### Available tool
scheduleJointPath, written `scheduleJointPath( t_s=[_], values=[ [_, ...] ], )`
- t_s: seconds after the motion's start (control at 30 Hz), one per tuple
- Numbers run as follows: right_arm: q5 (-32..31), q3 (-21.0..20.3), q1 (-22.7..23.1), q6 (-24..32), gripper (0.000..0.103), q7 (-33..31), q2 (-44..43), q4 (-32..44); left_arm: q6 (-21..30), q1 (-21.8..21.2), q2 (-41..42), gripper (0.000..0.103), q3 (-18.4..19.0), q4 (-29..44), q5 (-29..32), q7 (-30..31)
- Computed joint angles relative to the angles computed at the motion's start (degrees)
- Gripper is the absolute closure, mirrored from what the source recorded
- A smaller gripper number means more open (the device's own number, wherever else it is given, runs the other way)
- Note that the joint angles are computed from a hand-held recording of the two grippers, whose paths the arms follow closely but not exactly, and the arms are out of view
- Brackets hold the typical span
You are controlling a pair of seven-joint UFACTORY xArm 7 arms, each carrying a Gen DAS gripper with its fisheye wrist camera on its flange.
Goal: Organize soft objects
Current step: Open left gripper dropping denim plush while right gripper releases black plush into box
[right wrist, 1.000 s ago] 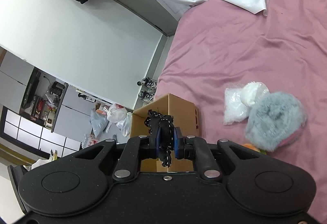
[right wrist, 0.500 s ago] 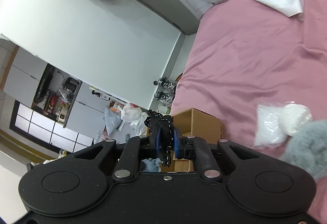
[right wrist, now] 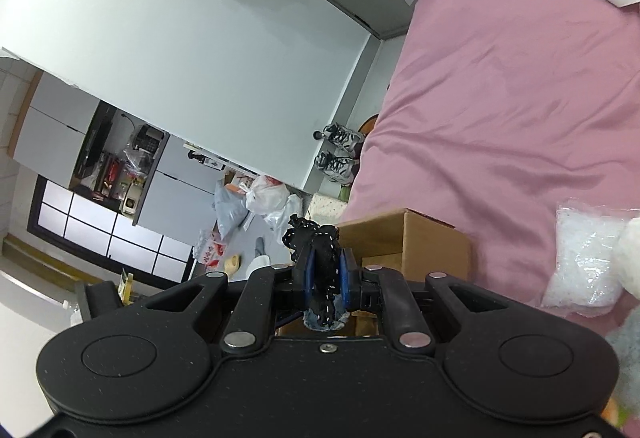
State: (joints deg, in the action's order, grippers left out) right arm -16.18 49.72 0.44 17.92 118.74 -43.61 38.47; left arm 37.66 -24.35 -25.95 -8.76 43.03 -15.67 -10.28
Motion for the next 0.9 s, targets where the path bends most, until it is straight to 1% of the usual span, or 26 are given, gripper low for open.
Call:
scheduleJointPath(
  t_s=[0.1, 0.17, 0.33, 0.4, 0.5, 0.57, 0.6, 0.67, 0.7, 0.73, 0.77, 0.83, 0.87, 0.9],
  values=[
    [0.03, -0.23, -0.13, -0.25, 0.09, 0.12, 0.57, -0.21, 0.27, 1.27, 1.51, 0.083, -1.39, 0.93, 2.54, -2.2],
    [-0.17, -0.2, -0.62, -1.09, 0.09, 0.24, 1.16, -0.32, 1.22, 1.26, 2.38, 0.077, -1.37, 1.68, 2.93, -2.77],
    [-0.49, -0.02, -1.05, -1.46, 0.09, 0.14, 2.29, 0.21, 1.85, 0.79, 2.26, 0.059, -1.19, 2.07, 3.36, -1.7],
    [-0.64, 0.06, -1.16, -1.49, 0.089, 0.09, 2.8, 0.3, 2.27, 0.8, 1.57, 0.056, -1.08, 2.1, 3.57, -1.52],
    [-0.67, 0.28, -1.36, -2.11, 0.089, 0.62, 3.24, 0.16, 3.13, 0.84, 0.82, 0.053, -0.97, 2.4, 3.53, -1.59],
    [-0.83, 0.66, -1.55, -2.14, 0.086, 0.82, 3.53, 0.29, 3.89, 0.84, -0.1, 0.05, -0.85, 2.51, 3.65, -1.24],
    [-0.85, 0.73, -1.51, -1.82, 0.083, 0.89, 3.57, 0.36, 4.03, 0.81, -0.71, 0.047, -0.78, 2.39, 3.64, -0.98],
    [-0.75, 0.63, -1.08, -0.58, 0.081, 1.08, 3.56, 0.62, 4.11, 1.12, -1.78, 0.037, -1.02, 2.18, 4.1, -1.15],
    [-0.8, 0.34, -0.62, -0.24, 0.078, 0.95, 3.6, 0.61, 4.19, 1.54, -2.7, 0.028, -1.35, 1.87, 4.8, -1.65],
    [-0.83, 0.02, -0.12, 0.27, 0.071, 0.85, 3.54, 0.63, 4.11, 1.81, -3.16, 0.023, -1.64, 1.81, 5.3, -2.11],
    [-0.85, -0.25, 0.44, 1.33, 0.066, 0.89, 2.94, 0.69, 4.05, 1.89, -3.99, 0.022, -1.62, 1.45, 5.58, -2.2],
    [-1.2, -0.38, 1.07, 4.5, 0.042, 0.67, 2.16, 1.44, 4.35, 1.92, -5.06, 0.019, -1.44, 1.23, 6.05, -1.88],
    [-1.48, -0.39, 1.45, 6.91, 0.037, 0.26, 1.97, 2.23, 4.64, 2.0, -5.52, 0.018, -1.47, 1.15, 6.35, -1.84],
    [-1.77, -0.37, 1.88, 9.69, 0.025, -0.19, 1.82, 3.19, 5.07, 2.03, -6.05, 0.016, -1.44, 1.06, 6.5, -1.83]
  ],
)
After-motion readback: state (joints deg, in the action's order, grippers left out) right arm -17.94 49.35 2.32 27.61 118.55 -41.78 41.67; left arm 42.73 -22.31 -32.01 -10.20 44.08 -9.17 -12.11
